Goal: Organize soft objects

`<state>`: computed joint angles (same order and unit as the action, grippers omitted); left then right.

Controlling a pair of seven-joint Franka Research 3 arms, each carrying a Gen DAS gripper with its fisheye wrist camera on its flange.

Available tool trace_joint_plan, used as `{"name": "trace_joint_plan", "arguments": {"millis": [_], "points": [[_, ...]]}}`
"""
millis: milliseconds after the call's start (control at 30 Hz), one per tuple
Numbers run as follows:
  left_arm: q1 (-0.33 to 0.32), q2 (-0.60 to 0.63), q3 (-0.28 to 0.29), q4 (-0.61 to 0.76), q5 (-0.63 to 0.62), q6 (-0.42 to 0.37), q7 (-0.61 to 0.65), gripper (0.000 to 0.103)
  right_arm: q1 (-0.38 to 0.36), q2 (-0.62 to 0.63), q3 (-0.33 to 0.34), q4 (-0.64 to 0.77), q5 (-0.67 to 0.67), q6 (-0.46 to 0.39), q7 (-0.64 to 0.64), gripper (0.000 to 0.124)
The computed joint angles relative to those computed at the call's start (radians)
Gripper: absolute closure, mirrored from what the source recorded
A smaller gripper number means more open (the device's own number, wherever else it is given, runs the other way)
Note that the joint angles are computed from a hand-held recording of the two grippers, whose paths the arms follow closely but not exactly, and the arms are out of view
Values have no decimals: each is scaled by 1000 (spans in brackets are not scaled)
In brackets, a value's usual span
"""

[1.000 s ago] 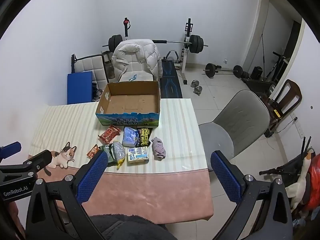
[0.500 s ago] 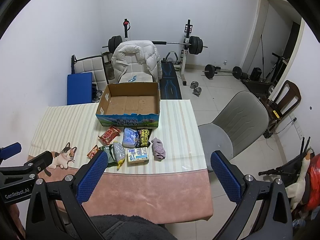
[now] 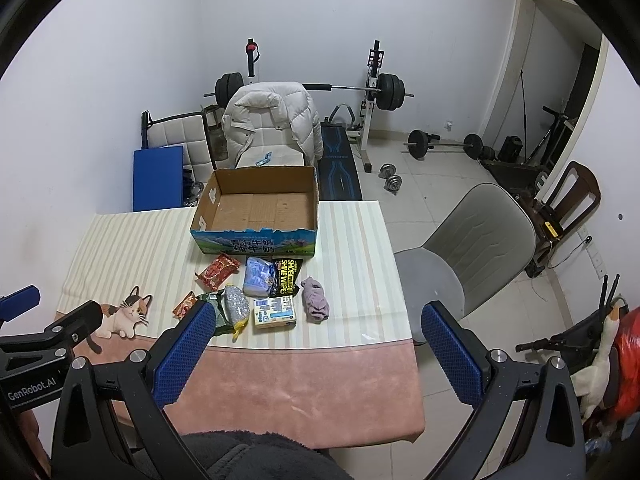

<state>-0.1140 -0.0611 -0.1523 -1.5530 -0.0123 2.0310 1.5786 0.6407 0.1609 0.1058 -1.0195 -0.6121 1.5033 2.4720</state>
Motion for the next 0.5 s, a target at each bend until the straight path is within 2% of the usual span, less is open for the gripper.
{"name": "trace_joint_plan", "arguments": {"millis": [500], "points": [[-4,-19,0,-23,-7,23,-19,0,2,4,3,7,-6,5,-11,21]]}}
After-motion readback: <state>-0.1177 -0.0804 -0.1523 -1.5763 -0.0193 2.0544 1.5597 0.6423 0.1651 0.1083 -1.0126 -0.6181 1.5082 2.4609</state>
